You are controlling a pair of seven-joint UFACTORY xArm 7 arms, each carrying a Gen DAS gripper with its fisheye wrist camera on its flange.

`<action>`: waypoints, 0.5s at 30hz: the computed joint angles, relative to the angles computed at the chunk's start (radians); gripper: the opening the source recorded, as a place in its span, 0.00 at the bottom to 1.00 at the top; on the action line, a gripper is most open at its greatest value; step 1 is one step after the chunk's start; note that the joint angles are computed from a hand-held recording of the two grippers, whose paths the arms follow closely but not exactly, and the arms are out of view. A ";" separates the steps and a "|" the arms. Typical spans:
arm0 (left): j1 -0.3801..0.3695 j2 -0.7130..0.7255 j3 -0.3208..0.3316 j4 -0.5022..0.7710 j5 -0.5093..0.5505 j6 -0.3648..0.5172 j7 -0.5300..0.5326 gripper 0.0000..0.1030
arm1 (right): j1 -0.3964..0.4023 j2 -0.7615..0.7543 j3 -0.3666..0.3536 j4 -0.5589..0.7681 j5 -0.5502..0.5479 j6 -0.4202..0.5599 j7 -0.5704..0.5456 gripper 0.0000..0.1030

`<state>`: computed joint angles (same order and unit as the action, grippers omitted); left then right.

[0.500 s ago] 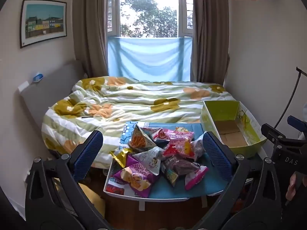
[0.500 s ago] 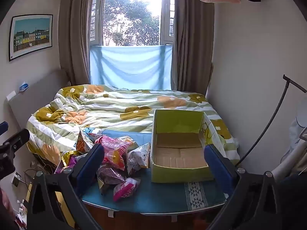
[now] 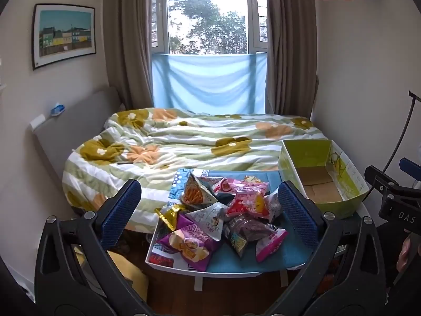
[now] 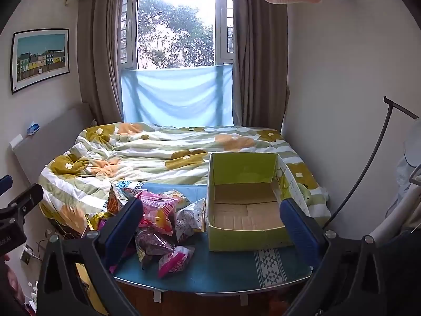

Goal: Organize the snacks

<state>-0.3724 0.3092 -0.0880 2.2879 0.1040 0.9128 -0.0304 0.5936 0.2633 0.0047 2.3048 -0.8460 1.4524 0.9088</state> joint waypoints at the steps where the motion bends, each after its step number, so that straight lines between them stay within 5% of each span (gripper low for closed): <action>1: 0.000 0.000 -0.001 0.000 -0.002 -0.002 0.002 1.00 | 0.000 -0.004 0.000 -0.004 -0.001 0.001 -0.003 1.00; 15: -0.007 0.026 0.001 0.026 -0.012 0.013 0.011 0.99 | -0.025 -0.020 0.010 -0.035 0.009 -0.009 -0.004 1.00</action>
<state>-0.3790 0.3349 -0.0870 2.3141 0.0916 0.9261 -0.0195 0.5683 0.2434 0.0145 2.2700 -0.8374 1.4430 0.9044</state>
